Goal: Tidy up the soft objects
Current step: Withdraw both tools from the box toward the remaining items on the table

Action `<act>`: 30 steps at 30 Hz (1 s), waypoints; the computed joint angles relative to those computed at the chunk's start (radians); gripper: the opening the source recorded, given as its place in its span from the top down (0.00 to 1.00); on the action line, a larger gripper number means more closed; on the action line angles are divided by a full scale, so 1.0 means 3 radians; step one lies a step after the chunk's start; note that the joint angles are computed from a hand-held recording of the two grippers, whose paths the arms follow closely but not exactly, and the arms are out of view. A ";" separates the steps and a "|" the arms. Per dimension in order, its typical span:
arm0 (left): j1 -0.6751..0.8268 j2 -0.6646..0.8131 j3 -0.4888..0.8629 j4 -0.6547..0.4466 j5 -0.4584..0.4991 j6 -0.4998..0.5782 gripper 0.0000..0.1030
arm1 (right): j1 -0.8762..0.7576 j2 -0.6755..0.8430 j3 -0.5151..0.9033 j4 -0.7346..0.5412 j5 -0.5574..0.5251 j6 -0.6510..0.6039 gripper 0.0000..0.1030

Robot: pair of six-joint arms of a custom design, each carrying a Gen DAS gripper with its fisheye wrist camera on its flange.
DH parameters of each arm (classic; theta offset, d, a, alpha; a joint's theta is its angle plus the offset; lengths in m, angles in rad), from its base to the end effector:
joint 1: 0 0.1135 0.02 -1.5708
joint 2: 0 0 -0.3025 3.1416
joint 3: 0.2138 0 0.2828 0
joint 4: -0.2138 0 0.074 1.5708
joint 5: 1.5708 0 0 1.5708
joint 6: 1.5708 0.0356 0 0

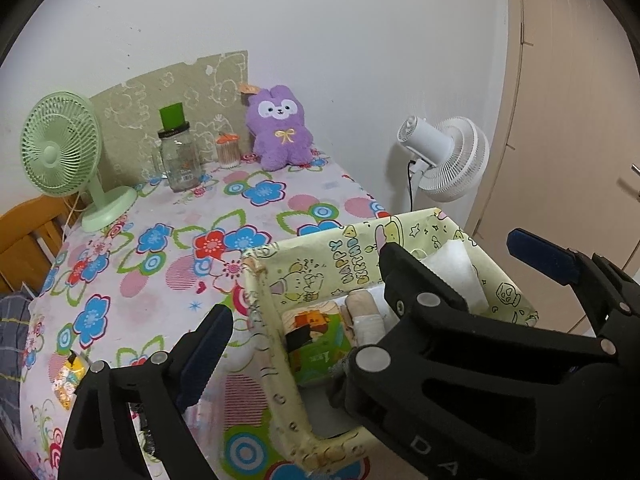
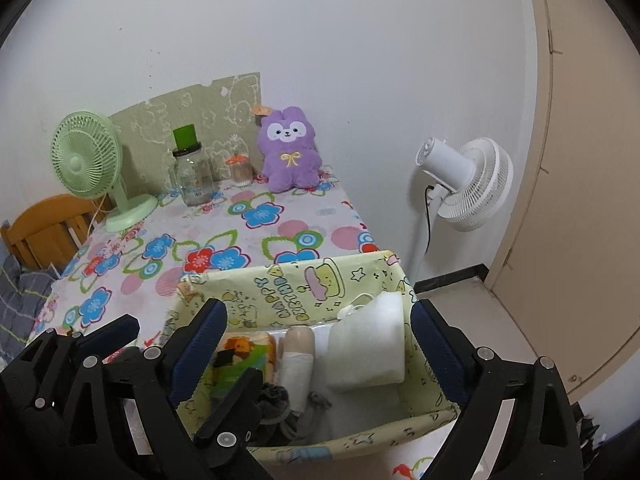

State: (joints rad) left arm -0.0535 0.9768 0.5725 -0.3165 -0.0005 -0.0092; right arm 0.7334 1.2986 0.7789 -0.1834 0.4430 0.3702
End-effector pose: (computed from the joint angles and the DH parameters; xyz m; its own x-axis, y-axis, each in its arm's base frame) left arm 0.2104 -0.0113 0.2383 -0.6595 0.0261 -0.7513 0.0470 0.9989 -0.0066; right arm 0.2252 0.1823 0.2511 -0.5787 -0.0815 -0.8114 -0.1635 0.9864 0.0176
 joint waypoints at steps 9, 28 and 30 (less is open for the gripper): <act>0.0233 -0.0413 -0.0047 -0.0212 0.0093 0.0125 0.07 | 0.0343 -0.0103 0.0063 -0.0147 0.0307 0.0183 0.02; 0.1113 -0.1037 -0.0053 -0.0650 0.0642 0.0535 0.04 | 0.1005 -0.0086 0.0280 -0.0405 0.0857 0.0502 0.00; 0.1264 -0.1107 -0.0049 -0.0690 0.0743 0.0615 0.04 | 0.1065 -0.0057 0.0328 -0.0432 0.0887 0.0512 0.00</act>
